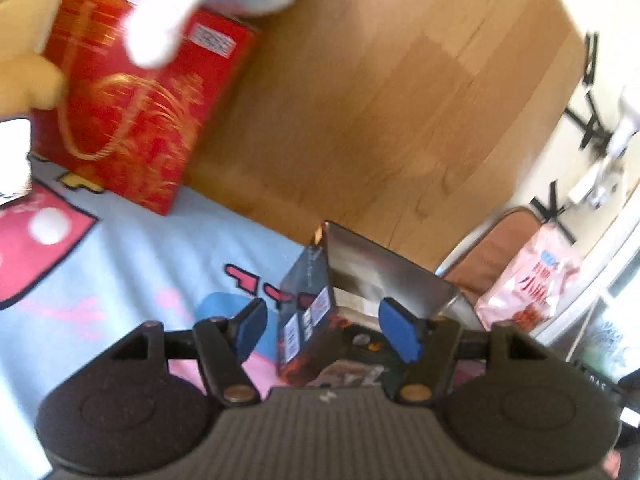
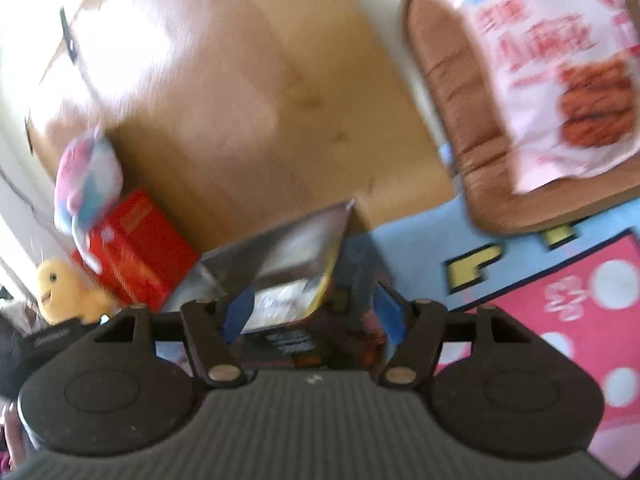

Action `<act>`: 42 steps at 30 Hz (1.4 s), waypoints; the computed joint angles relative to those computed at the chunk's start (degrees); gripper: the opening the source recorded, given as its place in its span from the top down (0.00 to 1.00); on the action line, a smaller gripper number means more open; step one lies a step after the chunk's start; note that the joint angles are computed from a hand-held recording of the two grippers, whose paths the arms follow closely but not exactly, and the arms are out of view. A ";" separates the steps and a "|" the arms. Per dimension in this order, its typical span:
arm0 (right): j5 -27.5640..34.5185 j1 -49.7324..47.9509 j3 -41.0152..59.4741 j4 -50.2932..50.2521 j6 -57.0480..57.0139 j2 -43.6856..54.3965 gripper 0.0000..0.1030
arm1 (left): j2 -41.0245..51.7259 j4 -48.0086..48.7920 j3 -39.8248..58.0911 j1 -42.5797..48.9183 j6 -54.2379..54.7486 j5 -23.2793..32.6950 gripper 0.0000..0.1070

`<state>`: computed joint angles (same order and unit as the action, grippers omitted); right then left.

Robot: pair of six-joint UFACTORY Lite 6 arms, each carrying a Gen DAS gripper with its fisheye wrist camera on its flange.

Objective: Organize snacks

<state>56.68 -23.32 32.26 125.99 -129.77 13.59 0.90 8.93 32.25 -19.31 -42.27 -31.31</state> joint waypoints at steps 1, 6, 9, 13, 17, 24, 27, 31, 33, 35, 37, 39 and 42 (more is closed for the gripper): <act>1.28 -2.57 -1.22 -2.59 1.03 -0.90 0.33 | -2.21 0.16 -2.39 0.21 -0.15 -0.44 0.41; 4.04 -5.76 -8.96 -14.20 0.87 -7.15 0.35 | -6.36 7.16 -10.65 1.94 -7.70 -3.92 0.43; 1.22 2.71 -14.68 -11.52 -4.74 -12.73 0.42 | -6.88 12.72 -13.86 3.93 -13.91 -6.40 0.44; -8.15 23.33 -17.15 6.17 -17.47 -15.26 0.41 | -9.43 19.38 -16.79 7.85 -19.04 -9.79 0.44; -13.76 36.24 -12.06 18.28 -23.89 -11.36 0.40 | -6.34 20.68 -13.61 7.72 -18.25 -9.57 0.44; -22.27 42.73 0.17 27.44 -25.71 -0.84 0.40 | 3.57 22.87 -9.92 9.15 -19.70 -14.29 0.41; -21.15 41.04 1.76 23.20 -21.42 2.17 0.54 | 3.72 23.33 -10.52 9.62 -19.82 -15.10 0.41; -14.12 37.16 -3.42 17.98 -19.42 0.42 0.55 | 4.11 25.67 -10.84 10.13 -21.24 -17.65 0.41; -11.80 35.28 -6.20 16.12 -18.30 -1.30 0.55 | 3.37 25.29 -11.44 9.52 -21.83 -18.35 0.41; -9.39 32.76 -7.23 11.60 -14.23 -2.18 0.55 | 2.21 25.77 -12.54 9.64 -23.11 -20.18 0.43; -6.58 29.65 -7.06 5.44 -7.45 -2.49 0.54 | 1.24 27.08 -12.68 9.60 -24.79 -21.51 0.48; -5.04 28.33 -7.86 4.26 -5.46 -3.91 0.54 | 0.55 28.39 -10.72 8.03 -26.09 -20.29 0.61; -5.04 26.75 -9.32 4.50 -4.64 -8.17 0.54 | -0.74 27.87 -5.56 3.81 -26.01 -15.30 0.74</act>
